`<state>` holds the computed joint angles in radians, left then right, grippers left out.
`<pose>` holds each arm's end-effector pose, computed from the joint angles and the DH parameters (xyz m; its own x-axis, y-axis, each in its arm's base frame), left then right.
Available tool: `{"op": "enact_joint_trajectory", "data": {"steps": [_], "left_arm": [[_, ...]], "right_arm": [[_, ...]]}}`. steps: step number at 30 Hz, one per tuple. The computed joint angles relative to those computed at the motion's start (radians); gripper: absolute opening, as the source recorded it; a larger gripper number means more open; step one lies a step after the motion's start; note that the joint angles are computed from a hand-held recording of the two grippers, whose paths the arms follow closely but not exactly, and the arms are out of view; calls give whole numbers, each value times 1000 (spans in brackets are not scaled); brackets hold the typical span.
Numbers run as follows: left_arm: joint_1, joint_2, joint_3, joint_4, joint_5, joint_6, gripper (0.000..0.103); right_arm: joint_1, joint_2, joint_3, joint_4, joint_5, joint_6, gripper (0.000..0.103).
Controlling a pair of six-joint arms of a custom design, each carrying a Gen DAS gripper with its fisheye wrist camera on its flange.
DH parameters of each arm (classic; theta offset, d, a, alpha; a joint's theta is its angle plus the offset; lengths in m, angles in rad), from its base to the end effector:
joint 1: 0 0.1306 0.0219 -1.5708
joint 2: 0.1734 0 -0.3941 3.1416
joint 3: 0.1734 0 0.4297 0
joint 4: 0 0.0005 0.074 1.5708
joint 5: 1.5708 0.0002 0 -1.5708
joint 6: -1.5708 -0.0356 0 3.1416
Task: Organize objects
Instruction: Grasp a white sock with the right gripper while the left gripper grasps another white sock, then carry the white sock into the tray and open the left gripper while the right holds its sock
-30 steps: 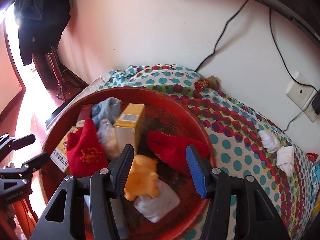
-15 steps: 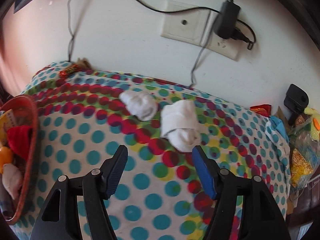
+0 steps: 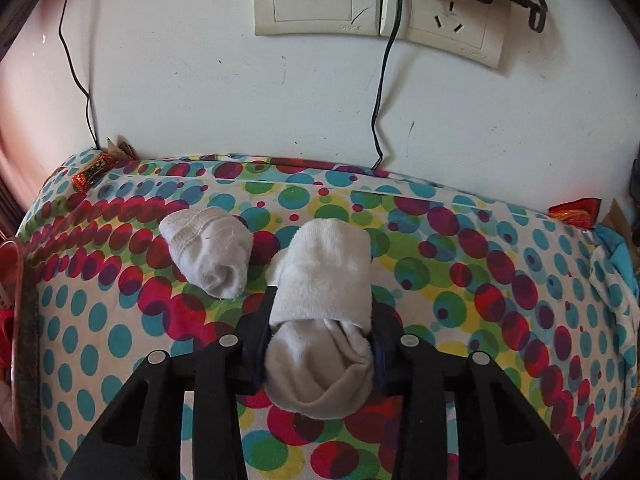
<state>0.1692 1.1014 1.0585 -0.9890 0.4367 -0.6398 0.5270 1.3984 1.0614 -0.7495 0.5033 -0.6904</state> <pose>0.3876 0.0504 0.3978 -0.6420 0.4392 -0.6284 0.5543 0.8321 0.0152 0.4208 0.2244 0.2894 -0.7467 0.2109 -0.6308 0.2971 0.9543 -0.0326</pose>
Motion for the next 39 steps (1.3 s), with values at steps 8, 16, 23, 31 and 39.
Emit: {"op": "enact_joint_trajectory", "data": {"steps": [8, 16, 23, 31, 39], "left_arm": [[-356, 187, 83, 67, -83, 296, 67], [-474, 416, 239, 95, -98, 557, 67], [-521, 501, 301, 143, -201, 586, 67], [-535, 506, 251, 230, -327, 553, 60], [-518, 427, 171, 235, -391, 498, 38]], "right_arm": [[52, -239, -192, -40, 31, -10, 31], [77, -304, -256, -30, 12, -50, 31], [79, -297, -265, -8, 15, -55, 33], [73, -264, -246, -28, 13, -37, 37], [86, -255, -238, -50, 35, -39, 37]]}}
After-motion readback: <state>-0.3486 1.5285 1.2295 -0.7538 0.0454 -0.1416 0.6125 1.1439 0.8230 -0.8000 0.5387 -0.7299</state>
